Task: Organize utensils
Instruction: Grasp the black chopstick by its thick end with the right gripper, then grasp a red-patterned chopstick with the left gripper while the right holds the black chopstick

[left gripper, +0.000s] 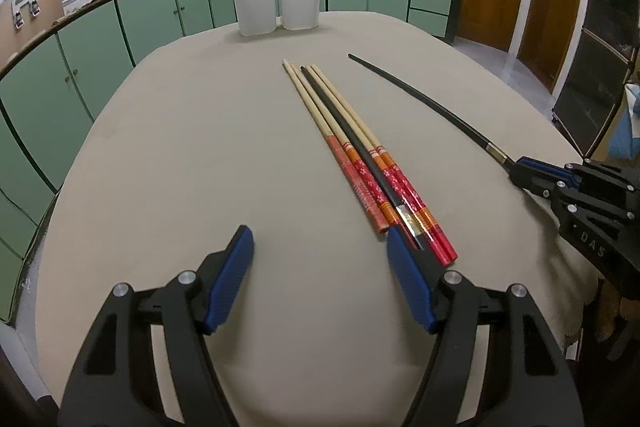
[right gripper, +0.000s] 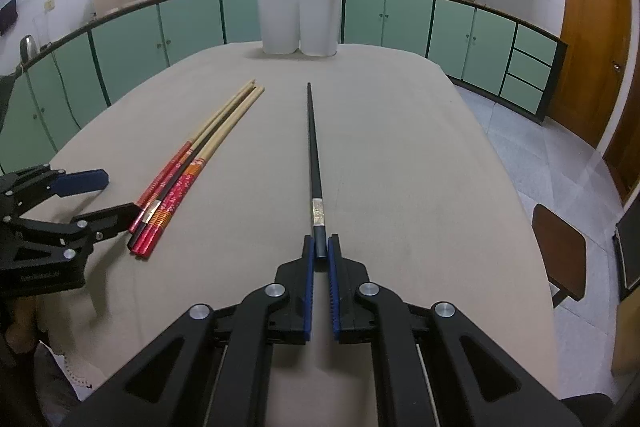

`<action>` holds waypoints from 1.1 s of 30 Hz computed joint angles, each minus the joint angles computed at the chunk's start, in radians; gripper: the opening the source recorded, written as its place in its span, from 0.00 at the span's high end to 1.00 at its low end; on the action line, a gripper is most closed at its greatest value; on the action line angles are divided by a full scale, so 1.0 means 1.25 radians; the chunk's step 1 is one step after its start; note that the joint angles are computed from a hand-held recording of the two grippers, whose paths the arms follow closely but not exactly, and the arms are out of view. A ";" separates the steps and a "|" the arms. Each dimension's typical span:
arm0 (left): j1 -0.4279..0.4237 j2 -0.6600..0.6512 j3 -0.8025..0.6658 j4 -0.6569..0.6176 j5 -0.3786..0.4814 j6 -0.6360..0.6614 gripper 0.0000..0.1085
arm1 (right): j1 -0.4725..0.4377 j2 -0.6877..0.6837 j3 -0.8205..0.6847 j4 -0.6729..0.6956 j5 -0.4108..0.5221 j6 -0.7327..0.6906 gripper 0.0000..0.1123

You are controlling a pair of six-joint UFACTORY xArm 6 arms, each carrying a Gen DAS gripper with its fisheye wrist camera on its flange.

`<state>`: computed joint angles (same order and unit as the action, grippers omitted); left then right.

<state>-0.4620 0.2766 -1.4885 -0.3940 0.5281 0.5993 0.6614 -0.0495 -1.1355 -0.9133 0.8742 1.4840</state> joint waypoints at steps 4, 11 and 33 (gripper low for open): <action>-0.002 0.002 -0.006 -0.014 0.009 0.012 0.38 | 0.002 0.002 -0.002 -0.001 0.004 0.002 0.94; -0.010 0.012 -0.017 0.004 0.004 -0.006 0.40 | 0.002 0.000 0.000 -0.003 0.000 0.002 0.94; -0.016 0.049 -0.061 0.059 -0.005 -0.099 0.50 | -0.006 0.000 0.001 -0.004 -0.014 0.001 0.94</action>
<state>-0.4824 0.3380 -1.5653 -0.3208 0.5221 0.4761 0.6535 -0.0497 -1.1344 -0.9180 0.8561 1.4857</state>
